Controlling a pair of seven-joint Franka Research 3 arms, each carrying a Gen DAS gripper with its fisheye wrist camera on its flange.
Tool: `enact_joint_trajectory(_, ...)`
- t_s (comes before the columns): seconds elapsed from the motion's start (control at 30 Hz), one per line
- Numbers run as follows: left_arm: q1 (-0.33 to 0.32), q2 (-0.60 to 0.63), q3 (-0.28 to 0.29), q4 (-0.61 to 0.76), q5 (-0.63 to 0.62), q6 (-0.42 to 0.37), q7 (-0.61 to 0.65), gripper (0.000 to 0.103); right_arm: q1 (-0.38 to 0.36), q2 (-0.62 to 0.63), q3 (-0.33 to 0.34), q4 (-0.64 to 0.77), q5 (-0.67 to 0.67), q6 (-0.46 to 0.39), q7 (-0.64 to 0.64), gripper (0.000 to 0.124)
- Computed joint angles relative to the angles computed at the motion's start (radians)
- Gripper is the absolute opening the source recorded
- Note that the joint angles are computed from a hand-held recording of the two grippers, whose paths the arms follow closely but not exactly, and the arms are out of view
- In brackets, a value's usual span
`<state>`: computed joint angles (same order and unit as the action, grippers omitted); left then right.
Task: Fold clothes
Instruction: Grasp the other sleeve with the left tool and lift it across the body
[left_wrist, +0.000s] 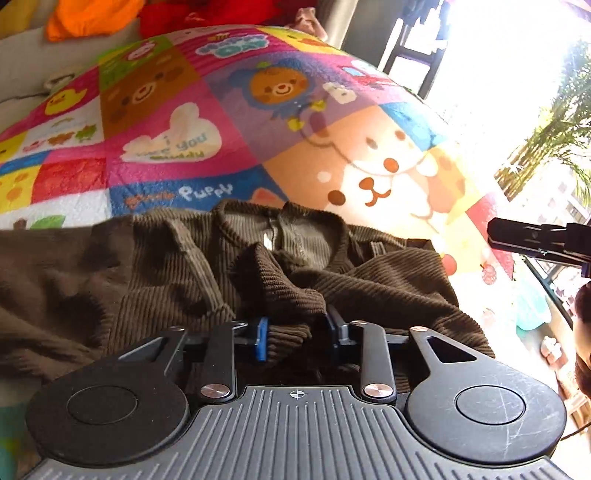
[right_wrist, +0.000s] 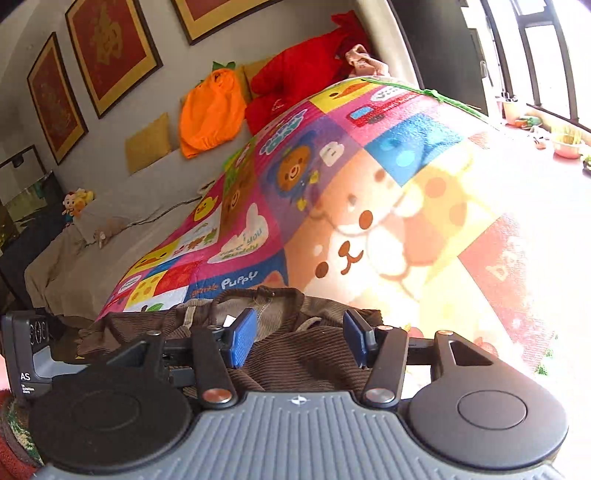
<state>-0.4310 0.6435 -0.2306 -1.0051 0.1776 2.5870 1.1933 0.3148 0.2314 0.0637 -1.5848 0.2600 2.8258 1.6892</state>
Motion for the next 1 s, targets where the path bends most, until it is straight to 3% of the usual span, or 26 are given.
enact_joint_trajectory(0.1,-0.028,-0.046,0.065,-0.059,0.111,0.204,-0.002,0.021,-0.008,-0.017,0.000,-0.048,0.027,0.062,0.005,0.052)
enact_joint_trajectory(0.17,-0.059,-0.078,0.139,-0.110,0.210,0.273,-0.057,0.022,-0.009,-0.028,0.003,-0.078,0.035,0.103,-0.002,0.053)
enact_joint_trajectory(0.3,-0.091,-0.113,0.220,-0.209,0.371,0.217,-0.166,0.041,0.015,-0.018,-0.006,-0.086,-0.015,0.105,0.009,0.054)
enact_joint_trajectory(0.37,-0.100,-0.125,0.242,-0.245,0.438,0.163,-0.218,0.042,0.030,0.000,-0.008,-0.070,-0.045,0.082,0.013,0.054)
enact_joint_trajectory(0.47,-0.087,-0.208,0.256,-0.360,0.490,0.170,-0.372,0.070,0.056,0.028,-0.009,-0.036,-0.105,0.018,-0.009,0.056)
enact_joint_trajectory(0.5,-0.072,-0.246,0.251,-0.408,0.487,0.185,-0.426,0.083,0.075,0.039,-0.022,-0.020,-0.156,-0.020,-0.008,0.059)
enact_joint_trajectory(0.53,-0.058,-0.285,0.249,-0.456,0.484,0.194,-0.487,0.090,0.103,0.048,-0.049,-0.011,-0.232,-0.048,0.015,0.060)
enact_joint_trajectory(0.6,-0.028,-0.361,0.243,-0.542,0.468,0.199,-0.606,0.092,0.148,0.064,-0.090,-0.008,-0.372,-0.077,0.056,0.063)
enact_joint_trajectory(0.7,0.029,-0.444,0.226,-0.642,0.402,0.181,-0.761,0.092,0.155,0.061,-0.098,-0.039,-0.432,-0.041,0.102,0.067)
enact_joint_trajectory(0.87,0.090,-0.470,0.225,-0.682,0.405,0.083,-1.050,0.083,0.124,0.031,-0.070,-0.070,-0.375,0.008,0.127,0.067)
enact_joint_trajectory(1.0,0.136,-0.426,0.202,-0.641,0.409,0.046,-1.176,0.083,0.126,-0.040,-0.087,-0.148,-0.410,0.095,0.190,0.071)
